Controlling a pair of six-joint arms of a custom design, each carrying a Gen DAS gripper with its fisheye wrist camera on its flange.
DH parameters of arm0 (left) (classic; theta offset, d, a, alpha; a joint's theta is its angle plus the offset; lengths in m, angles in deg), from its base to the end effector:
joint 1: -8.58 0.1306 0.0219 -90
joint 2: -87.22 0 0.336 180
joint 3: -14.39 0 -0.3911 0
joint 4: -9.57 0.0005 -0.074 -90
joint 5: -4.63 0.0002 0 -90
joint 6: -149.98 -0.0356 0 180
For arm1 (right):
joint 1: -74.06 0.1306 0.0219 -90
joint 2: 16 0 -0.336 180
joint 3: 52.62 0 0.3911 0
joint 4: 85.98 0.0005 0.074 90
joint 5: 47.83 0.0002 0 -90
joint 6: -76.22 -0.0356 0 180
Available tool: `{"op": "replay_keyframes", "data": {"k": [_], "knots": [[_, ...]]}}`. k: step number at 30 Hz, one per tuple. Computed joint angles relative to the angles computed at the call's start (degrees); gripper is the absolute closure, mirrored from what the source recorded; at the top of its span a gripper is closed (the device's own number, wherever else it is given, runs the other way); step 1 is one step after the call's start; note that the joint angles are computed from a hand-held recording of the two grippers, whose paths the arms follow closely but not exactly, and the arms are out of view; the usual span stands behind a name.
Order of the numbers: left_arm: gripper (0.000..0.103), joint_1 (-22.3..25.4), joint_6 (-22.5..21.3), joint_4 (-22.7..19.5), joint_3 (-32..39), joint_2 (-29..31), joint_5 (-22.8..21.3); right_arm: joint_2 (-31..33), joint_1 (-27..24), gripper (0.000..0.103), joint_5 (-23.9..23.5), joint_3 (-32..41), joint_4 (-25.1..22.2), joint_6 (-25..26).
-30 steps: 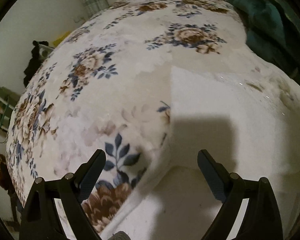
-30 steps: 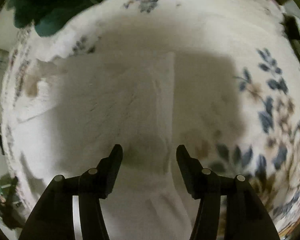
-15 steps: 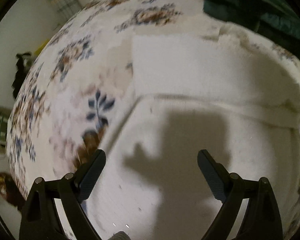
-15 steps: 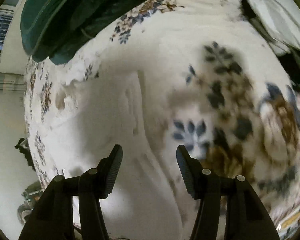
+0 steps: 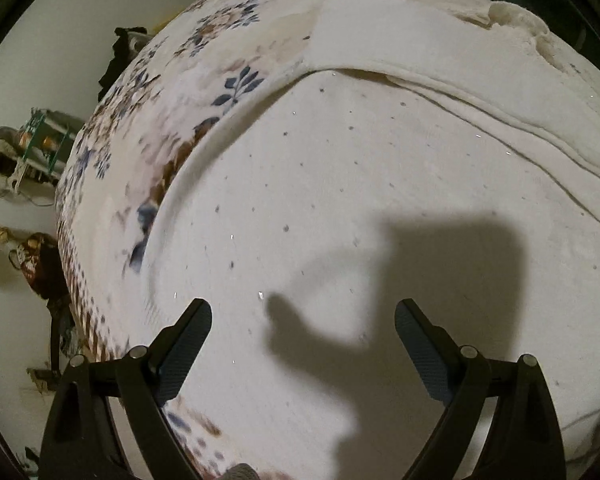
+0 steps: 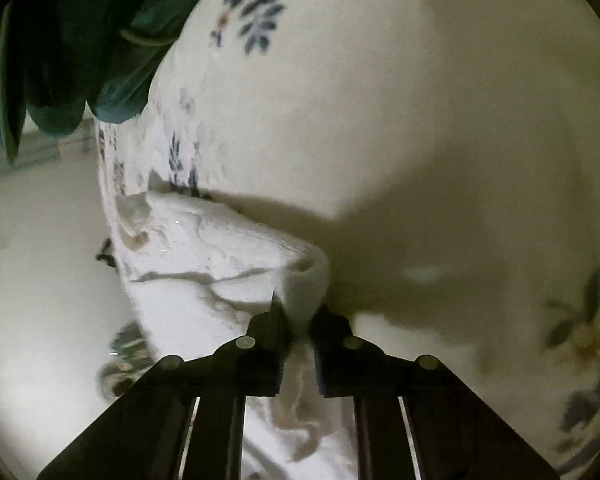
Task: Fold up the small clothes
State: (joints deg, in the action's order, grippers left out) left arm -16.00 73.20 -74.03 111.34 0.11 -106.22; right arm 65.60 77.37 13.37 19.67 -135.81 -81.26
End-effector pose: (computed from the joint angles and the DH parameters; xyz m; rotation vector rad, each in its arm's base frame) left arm 0.4127 -0.1754 0.3883 0.2322 2.8154 0.4079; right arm 0.4109 0.0404 0.3093 1.3226 2.4841 1.0363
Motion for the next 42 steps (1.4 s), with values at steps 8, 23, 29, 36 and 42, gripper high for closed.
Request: {"op": "replay_keyframes", "data": {"k": [8,23,29,36,42], "knots": [[0.009,-4.36,-1.96,-1.73,1.01,-2.90,1.05,4.06,-2.78,0.090,0.44,5.23,-9.49,9.90],[0.009,-18.46,-2.14,-9.81,-9.00,-12.78,19.40,-21.85,-5.91,0.039,-4.02,-5.70,-34.97,18.14],[0.046,-29.13,-0.05,-2.17,-18.39,-12.38,18.38,-19.77,-7.14,0.039,-6.41,-9.67,-20.72,14.59],[0.101,-27.47,-0.75,1.71,-17.88,-15.76,16.33,-7.59,-6.81,0.039,-8.07,-7.37,-1.00,4.07],[0.101,-23.58,-1.61,-0.96,-13.85,-18.74,19.49,-1.02,-4.74,0.094,-6.78,-3.18,2.58,-0.14]]}}
